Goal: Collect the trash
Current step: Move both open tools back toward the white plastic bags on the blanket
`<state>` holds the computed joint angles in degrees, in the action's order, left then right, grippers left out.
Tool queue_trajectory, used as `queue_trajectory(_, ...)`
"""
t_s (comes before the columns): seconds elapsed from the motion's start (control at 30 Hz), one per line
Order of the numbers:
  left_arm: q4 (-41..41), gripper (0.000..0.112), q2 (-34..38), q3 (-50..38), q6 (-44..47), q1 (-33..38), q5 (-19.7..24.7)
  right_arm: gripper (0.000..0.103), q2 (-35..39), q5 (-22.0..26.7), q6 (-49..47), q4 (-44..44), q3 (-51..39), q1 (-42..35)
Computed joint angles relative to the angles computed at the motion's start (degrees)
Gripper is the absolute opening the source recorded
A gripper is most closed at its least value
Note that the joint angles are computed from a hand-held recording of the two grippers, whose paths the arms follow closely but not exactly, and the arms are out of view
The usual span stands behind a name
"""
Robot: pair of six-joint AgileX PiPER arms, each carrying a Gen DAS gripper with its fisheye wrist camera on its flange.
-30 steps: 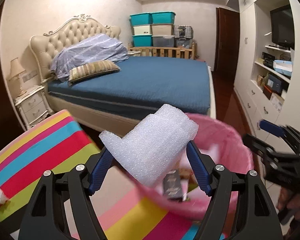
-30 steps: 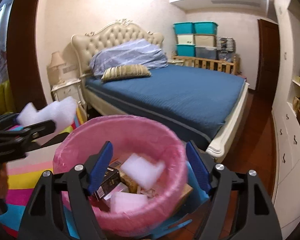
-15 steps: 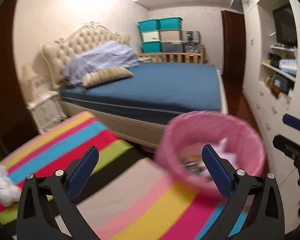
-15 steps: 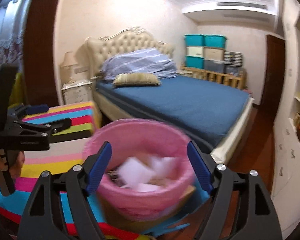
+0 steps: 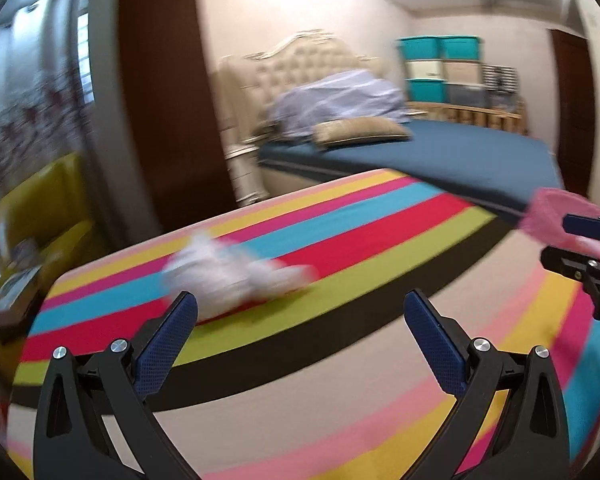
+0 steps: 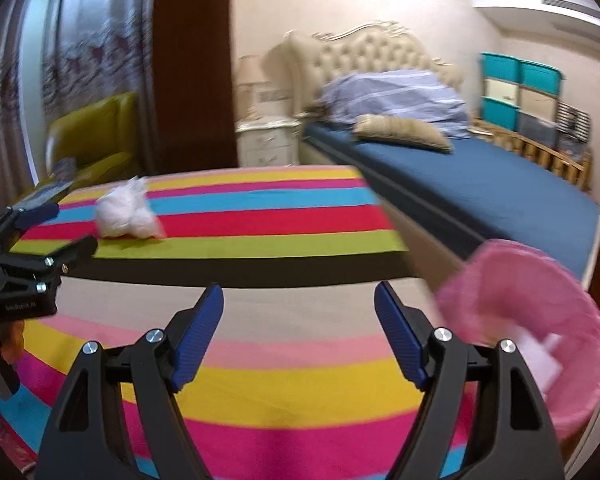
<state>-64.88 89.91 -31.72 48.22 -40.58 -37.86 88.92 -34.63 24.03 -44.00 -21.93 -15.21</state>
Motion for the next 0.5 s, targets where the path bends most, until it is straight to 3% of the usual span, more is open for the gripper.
queue_trajectory(0.23,3.76,0.097,-8.27,7.29,0.55,18.46,1.73,0.075,5.96,12.46,-8.86,22.38,-9.97,25.55)
queue_trajectory(0.5,15.67,0.097,-12.24,10.95,-8.43,33.34,8.89,0.075,18.5,25.63,-19.89,39.43,-30.56,39.71)
